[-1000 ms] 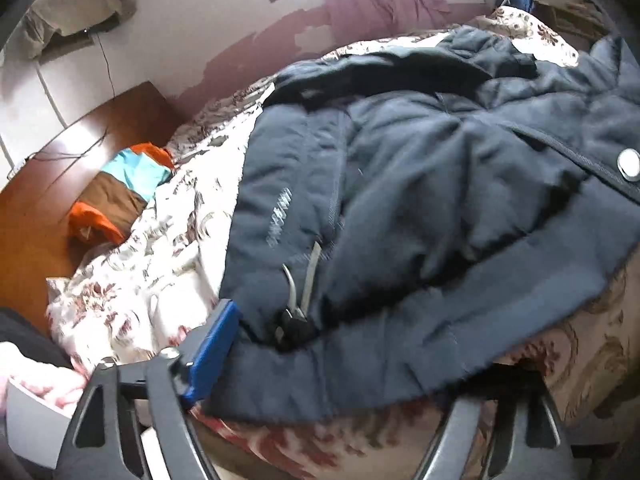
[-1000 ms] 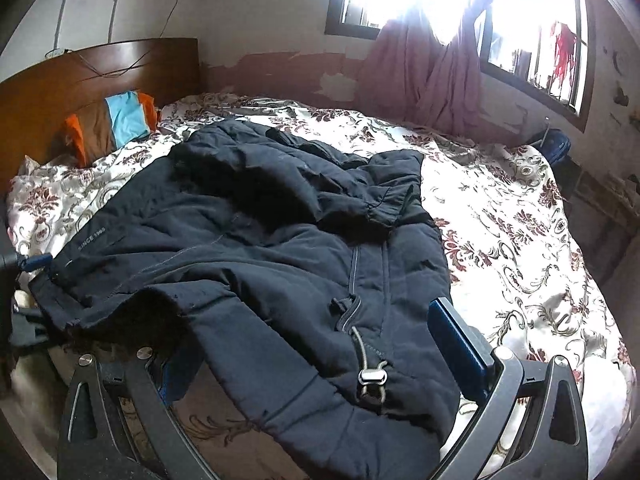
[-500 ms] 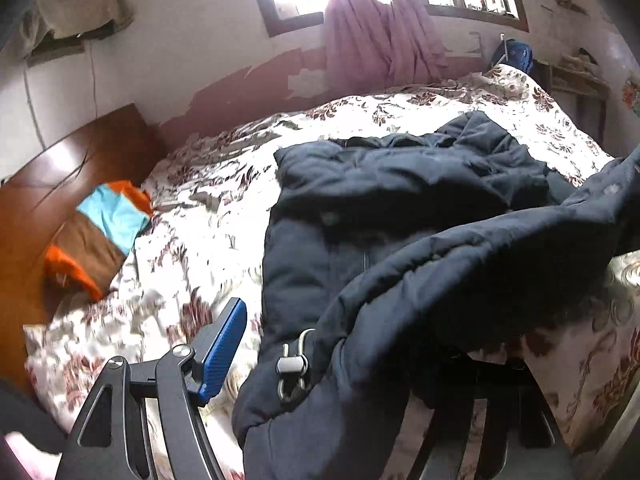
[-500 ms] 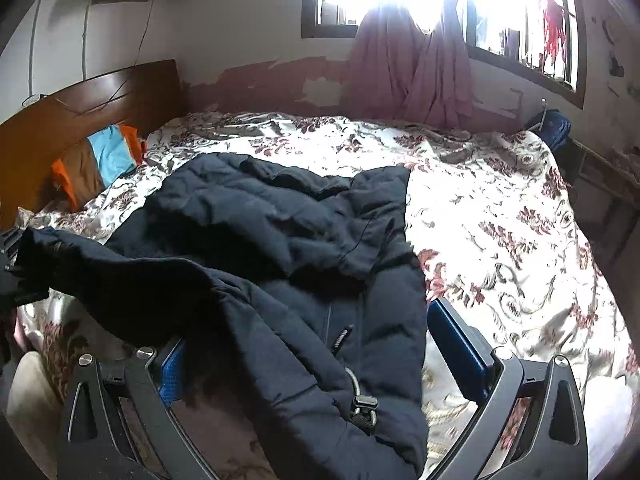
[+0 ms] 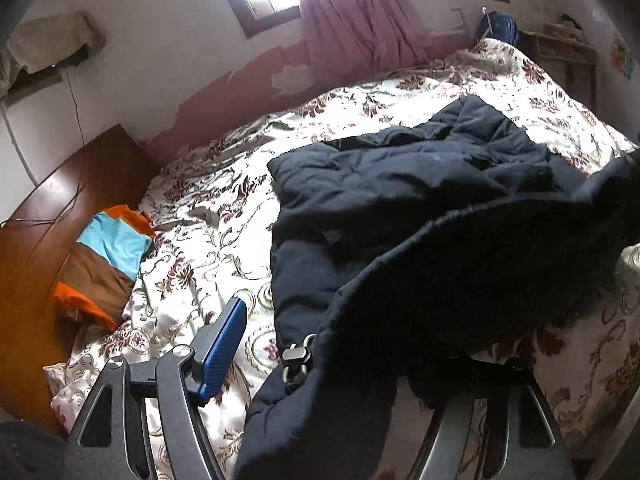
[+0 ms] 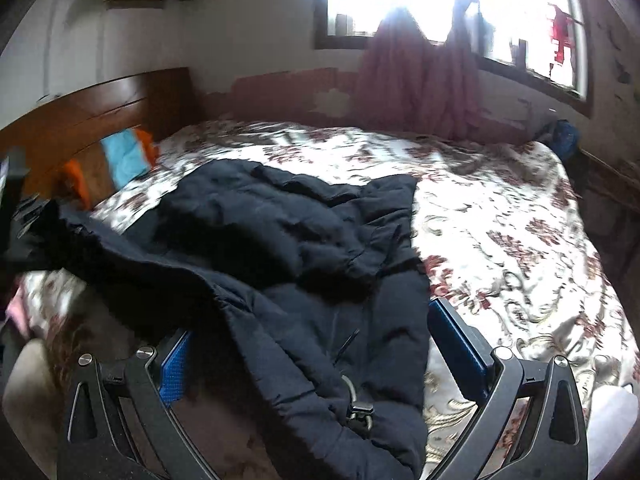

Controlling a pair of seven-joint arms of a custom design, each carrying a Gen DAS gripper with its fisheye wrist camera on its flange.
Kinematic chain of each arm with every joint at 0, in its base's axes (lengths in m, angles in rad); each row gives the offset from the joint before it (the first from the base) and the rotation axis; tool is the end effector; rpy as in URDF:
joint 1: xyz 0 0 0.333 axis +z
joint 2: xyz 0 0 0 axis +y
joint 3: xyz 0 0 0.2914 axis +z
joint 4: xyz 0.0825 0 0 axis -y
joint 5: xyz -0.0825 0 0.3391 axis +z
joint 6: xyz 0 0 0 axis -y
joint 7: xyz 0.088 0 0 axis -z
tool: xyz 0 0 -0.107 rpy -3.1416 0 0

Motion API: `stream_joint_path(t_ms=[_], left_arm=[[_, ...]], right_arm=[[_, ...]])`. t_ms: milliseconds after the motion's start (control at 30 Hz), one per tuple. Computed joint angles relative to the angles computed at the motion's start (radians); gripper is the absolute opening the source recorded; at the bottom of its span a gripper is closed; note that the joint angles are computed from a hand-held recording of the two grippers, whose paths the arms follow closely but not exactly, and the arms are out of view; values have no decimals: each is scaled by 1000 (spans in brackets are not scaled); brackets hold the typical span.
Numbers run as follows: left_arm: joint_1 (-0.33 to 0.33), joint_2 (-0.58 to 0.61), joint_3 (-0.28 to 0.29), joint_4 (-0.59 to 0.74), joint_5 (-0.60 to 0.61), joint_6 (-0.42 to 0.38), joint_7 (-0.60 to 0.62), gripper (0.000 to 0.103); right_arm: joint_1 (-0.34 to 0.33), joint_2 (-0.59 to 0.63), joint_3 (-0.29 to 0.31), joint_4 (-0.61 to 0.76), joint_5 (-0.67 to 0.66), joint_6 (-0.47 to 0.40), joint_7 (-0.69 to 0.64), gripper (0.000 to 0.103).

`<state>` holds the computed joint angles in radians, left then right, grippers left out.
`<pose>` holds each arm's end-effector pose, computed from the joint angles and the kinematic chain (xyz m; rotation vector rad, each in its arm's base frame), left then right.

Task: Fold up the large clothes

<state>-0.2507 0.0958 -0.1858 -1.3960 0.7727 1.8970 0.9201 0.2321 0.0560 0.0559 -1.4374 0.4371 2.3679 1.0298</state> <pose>0.5340 -0.1854 0.6812 -1.7232 1.5320 -0.2385 0.5443 0.1651 0.7279 -2.0002 0.9855 -0.5068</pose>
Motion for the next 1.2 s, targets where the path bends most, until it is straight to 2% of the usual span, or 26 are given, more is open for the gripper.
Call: stream_joint_path(t_ms=[67, 167, 300, 367, 467, 533, 567, 600, 667, 700, 767, 833, 867, 1133, 1200], left_arm=[[-3, -5, -2, -14, 10, -7, 8, 70], [-1, -8, -2, -17, 7, -12, 11, 70], [6, 6, 2, 10, -14, -11, 16, 70], [5, 21, 4, 34, -15, -17, 17, 70], [-1, 34, 7, 55, -11, -18, 32, 70], [-11, 38, 6, 60, 7, -23, 47, 70], [-20, 38, 5, 55, 30, -30, 62, 70], [-26, 40, 4, 57, 45, -35, 74, 70], [-36, 22, 2, 18, 78, -32, 102, 70], [-37, 9, 0, -5, 88, -25, 114, 70], [-39, -19, -8, -57, 109, -11, 133, 70], [-39, -58, -19, -128, 134, 6, 133, 70], [-38, -72, -26, -155, 148, 13, 128, 70], [-57, -138, -96, -357, 323, -18, 51, 70], [-64, -147, -106, -394, 345, -14, 32, 61]], right_arm=[[-2, -50, 3, -72, 34, -11, -113, 101], [8, -116, 2, -173, 14, -3, -199, 101], [20, -183, 18, -303, -117, 68, -199, 101], [13, -206, 46, -372, -278, 151, -126, 101], [-31, -248, 97, -501, -566, 359, 56, 101], [-52, -259, 108, -525, -645, 434, 139, 100], [-58, -256, 108, -517, -657, 446, 169, 95], [-45, -252, 95, -503, -631, 438, 162, 91], [2, -230, 50, -445, -501, 366, 91, 72], [14, -222, 38, -422, -456, 332, 68, 66], [34, -206, 18, -377, -359, 260, 21, 46], [40, -197, 9, -357, -298, 222, -10, 35], [40, -198, 8, -360, -281, 214, -18, 32], [33, -242, 7, -453, -231, 210, -18, 32], [28, -260, 11, -482, -230, 212, -2, 32]])
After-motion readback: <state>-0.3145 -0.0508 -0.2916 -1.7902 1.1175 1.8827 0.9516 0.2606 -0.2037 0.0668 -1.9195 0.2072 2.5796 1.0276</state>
